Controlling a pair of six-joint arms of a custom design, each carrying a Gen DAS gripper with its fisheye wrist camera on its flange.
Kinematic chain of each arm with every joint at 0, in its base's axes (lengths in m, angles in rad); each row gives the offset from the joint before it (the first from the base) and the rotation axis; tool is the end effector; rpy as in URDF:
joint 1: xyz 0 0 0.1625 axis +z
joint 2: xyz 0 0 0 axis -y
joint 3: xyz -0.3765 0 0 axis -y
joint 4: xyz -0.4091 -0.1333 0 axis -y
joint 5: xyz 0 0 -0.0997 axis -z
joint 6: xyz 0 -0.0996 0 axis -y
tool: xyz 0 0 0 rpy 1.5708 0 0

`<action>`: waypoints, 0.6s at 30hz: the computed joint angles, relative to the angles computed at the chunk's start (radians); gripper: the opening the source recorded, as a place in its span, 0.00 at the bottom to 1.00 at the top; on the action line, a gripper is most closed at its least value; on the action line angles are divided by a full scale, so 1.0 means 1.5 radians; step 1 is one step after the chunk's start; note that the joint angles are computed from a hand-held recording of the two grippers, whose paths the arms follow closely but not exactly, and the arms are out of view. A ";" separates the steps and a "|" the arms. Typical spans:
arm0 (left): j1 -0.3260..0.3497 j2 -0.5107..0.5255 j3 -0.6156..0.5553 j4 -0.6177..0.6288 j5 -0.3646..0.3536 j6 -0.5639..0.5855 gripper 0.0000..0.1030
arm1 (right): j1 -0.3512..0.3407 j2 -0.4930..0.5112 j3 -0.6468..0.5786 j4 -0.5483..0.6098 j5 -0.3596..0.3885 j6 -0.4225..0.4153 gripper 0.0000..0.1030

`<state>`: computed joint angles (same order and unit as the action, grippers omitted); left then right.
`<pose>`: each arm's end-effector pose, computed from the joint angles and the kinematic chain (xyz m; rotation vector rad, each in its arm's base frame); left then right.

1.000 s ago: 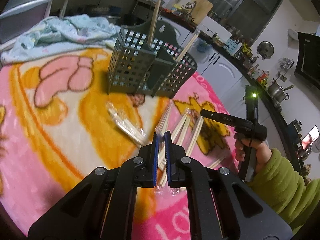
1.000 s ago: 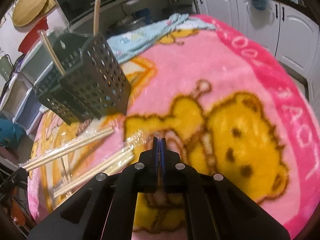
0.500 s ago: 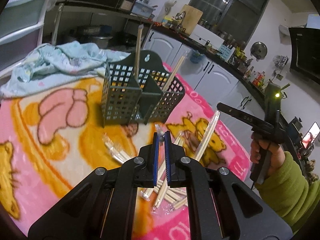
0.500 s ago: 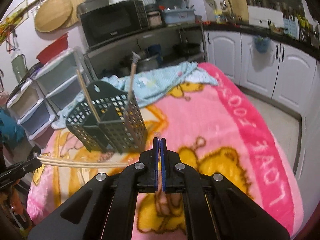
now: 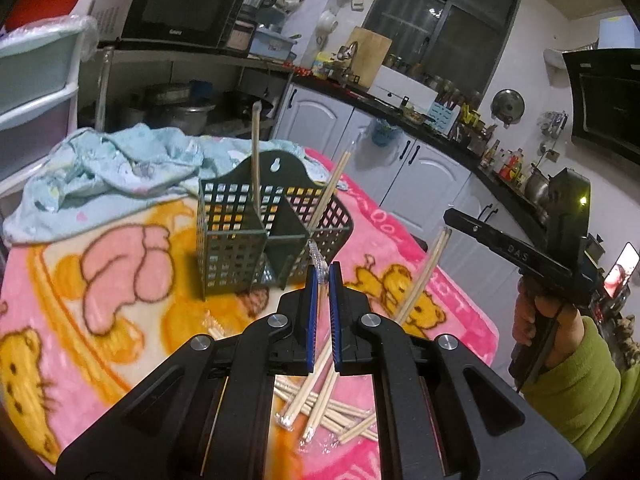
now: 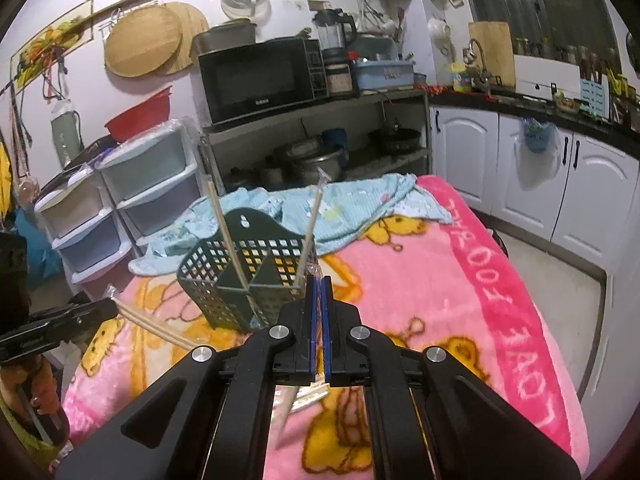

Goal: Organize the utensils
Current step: 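Lift both chopsticks upright and carry them over the green basket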

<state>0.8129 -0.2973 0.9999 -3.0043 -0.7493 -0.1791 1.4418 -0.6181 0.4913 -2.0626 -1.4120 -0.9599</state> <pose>-0.3944 -0.7168 0.0245 0.3033 2.4278 -1.2985 0.0384 -0.8630 0.4101 1.2034 -2.5504 0.8868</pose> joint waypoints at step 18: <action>-0.015 0.055 -0.155 0.001 -0.004 0.110 0.03 | 0.020 0.006 -0.049 0.006 0.058 0.001 0.02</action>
